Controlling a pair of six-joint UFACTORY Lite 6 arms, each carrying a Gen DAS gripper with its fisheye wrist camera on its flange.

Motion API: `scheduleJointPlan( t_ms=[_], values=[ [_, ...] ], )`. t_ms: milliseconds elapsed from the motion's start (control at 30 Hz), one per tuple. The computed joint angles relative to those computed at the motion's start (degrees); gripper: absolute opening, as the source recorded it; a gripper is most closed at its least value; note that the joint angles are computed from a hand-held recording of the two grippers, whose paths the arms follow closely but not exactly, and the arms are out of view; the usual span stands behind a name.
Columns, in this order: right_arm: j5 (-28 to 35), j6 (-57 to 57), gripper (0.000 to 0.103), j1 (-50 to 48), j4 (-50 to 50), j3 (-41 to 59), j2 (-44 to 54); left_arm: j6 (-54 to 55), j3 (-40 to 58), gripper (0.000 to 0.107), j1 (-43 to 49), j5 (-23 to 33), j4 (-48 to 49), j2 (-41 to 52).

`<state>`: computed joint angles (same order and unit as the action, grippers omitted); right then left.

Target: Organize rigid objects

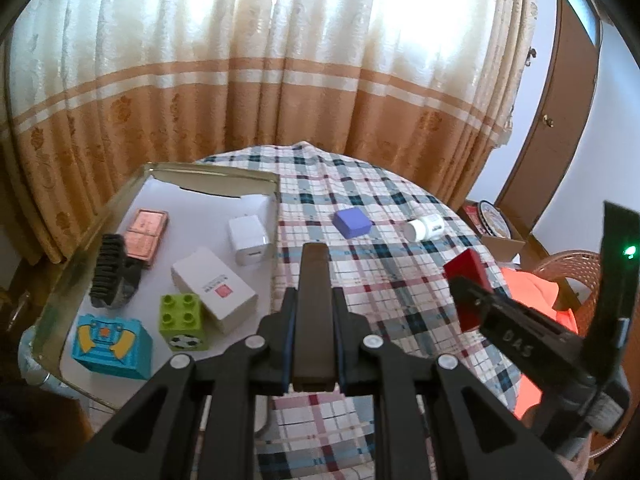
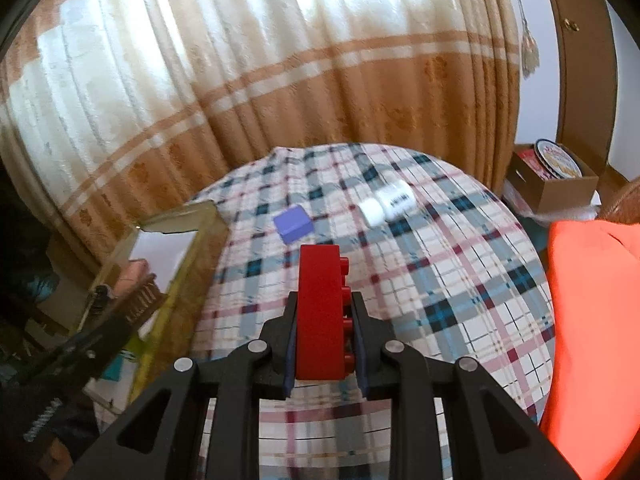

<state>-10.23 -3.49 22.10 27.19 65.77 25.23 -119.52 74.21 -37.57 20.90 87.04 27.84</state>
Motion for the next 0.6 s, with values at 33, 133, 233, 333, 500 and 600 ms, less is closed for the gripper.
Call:
scheduleJointPlan(
  t_ms=[33,133,233,333,500,600],
  values=[
    [0.10,-1.19,0.025,0.43,1.27,0.10,-0.33,-0.33,-0.34,0.014,0.05,0.32,0.34,-0.25],
    [0.37,-4.55,0.025,1.68,4.93,0.32,-1.08,-0.61,-1.68,0.014,0.09,2.03,0.94,-1.45],
    [0.73,-8.46,0.025,2.90,9.04,1.31,-0.96,-2.97,-3.42,0.014,1.12,1.52,3.19,-2.86],
    [0.88,-14.74,0.025,4.30,15.04,2.60,-0.75,-4.11,-4.97,0.014,2.32,1.37,4.18,-4.00],
    [0.97,-22.14,0.025,6.37,22.40,4.31,-0.41,-5.94,-7.13,0.014,3.54,1.68,6.06,-5.51],
    [1.03,-26.78,0.025,7.41,27.04,5.47,0.14,-6.44,-7.96,0.014,4.14,1.47,6.58,-5.96]
  ],
)
